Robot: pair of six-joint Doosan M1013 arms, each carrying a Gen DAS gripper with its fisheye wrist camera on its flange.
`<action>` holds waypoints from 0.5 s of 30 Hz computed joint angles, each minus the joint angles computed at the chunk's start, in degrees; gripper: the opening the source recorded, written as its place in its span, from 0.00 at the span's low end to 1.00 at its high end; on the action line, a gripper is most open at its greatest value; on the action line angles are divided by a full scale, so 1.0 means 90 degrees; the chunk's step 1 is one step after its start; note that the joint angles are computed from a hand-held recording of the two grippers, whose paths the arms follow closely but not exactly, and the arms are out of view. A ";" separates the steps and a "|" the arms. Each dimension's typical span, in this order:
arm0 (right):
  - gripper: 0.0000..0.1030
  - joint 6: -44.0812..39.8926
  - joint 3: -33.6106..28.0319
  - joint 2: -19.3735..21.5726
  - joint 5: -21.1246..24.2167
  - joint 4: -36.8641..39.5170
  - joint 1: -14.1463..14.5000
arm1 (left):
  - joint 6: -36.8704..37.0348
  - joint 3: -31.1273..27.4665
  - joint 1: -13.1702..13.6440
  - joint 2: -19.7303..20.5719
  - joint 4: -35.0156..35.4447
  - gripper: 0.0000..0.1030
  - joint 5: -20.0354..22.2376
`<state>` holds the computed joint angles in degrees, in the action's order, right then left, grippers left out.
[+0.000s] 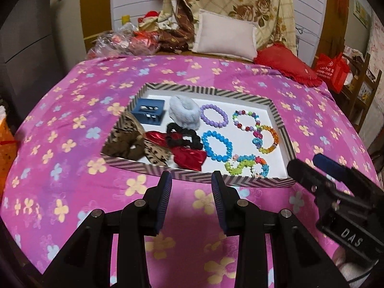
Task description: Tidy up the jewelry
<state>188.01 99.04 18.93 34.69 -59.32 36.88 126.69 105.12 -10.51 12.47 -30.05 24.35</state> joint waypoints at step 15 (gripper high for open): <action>0.80 0.0294 -0.0352 0.0059 0.1507 -0.0606 0.0597 | 0.0849 0.0241 0.0215 -0.0359 -0.0925 0.36 -0.0317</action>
<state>190.66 95.87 19.47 48.25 -64.77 42.25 134.34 107.30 -8.57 9.24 -38.37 21.50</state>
